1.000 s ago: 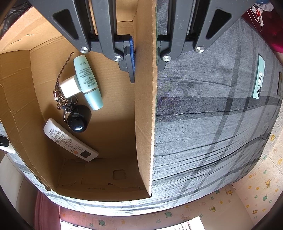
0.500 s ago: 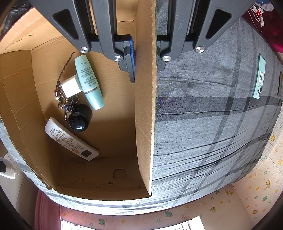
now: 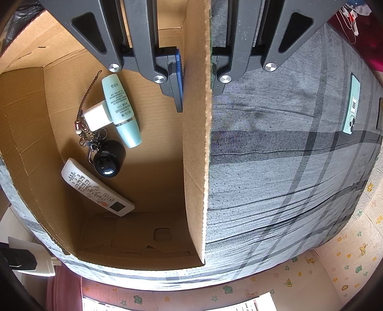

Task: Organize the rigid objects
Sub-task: 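Lift the white plug charger and carry it into the box, then lower the charger beside the remote and open the right gripper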

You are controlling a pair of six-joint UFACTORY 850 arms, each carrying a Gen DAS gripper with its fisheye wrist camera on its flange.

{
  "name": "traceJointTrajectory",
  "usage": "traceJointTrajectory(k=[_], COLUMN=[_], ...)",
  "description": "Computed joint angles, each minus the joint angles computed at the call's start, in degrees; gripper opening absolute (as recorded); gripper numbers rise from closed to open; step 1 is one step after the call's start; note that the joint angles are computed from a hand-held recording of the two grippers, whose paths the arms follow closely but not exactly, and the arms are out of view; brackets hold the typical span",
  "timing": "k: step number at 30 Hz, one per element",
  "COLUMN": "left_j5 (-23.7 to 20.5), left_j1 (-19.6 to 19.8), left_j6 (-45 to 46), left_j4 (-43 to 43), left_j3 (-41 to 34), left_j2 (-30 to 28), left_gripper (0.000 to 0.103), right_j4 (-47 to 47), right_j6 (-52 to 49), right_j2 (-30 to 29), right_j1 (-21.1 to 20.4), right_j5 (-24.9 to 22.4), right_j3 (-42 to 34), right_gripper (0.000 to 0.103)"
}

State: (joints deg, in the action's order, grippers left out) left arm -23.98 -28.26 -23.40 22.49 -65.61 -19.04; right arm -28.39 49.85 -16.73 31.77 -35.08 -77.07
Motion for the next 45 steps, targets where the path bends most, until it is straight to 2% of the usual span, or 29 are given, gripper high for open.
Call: traceJointTrajectory(k=[17,45], left_j5=[0.2,0.5], left_j1=[0.1,0.4], left_j6=[0.8,1.5], left_j4=[-0.9,-1.5], left_j3=[0.2,0.1], left_j2=[0.4,0.1], left_gripper=[0.013,0.013], right_j4=[12.0,18.2], right_j6=[-13.8,-19.5], right_j2=[-12.2,-18.7], right_j1=[0.5,-0.3], right_j5=[-0.6,-4.0], right_j3=[-8.0,-12.6], right_gripper=[0.047,0.048])
